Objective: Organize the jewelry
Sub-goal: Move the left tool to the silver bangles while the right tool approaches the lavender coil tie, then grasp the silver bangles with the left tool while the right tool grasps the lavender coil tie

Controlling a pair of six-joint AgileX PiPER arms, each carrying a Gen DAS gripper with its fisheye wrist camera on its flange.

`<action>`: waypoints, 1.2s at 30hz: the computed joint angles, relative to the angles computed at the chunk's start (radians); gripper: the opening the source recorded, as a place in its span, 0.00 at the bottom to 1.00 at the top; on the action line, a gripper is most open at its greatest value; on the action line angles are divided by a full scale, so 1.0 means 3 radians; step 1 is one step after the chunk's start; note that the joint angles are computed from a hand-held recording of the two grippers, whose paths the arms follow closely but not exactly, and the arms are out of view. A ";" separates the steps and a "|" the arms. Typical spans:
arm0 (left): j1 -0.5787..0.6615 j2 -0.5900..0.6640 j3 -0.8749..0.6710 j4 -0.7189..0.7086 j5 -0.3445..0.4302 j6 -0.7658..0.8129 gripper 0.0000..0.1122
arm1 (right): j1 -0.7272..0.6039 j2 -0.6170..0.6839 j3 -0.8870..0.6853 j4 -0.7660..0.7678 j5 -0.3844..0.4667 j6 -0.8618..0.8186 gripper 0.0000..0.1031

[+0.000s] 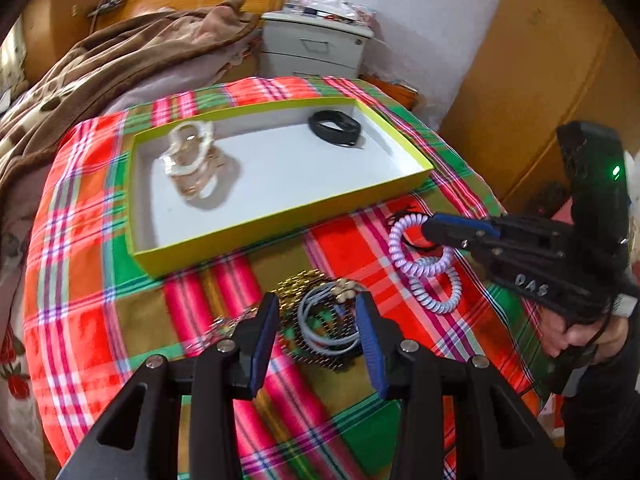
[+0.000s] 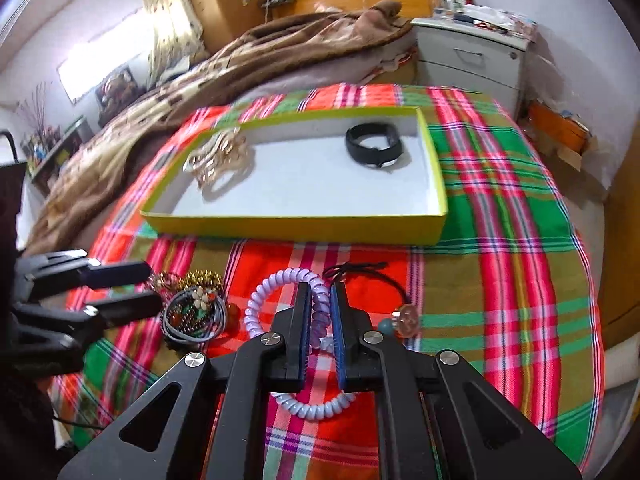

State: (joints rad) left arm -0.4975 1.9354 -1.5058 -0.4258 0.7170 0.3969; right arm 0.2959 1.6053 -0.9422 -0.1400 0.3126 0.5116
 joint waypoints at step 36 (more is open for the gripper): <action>-0.0308 0.0247 -0.0190 0.0664 -0.0199 -0.0580 0.04 | -0.0072 -0.0259 0.0302 0.0190 -0.0246 -0.0055 0.10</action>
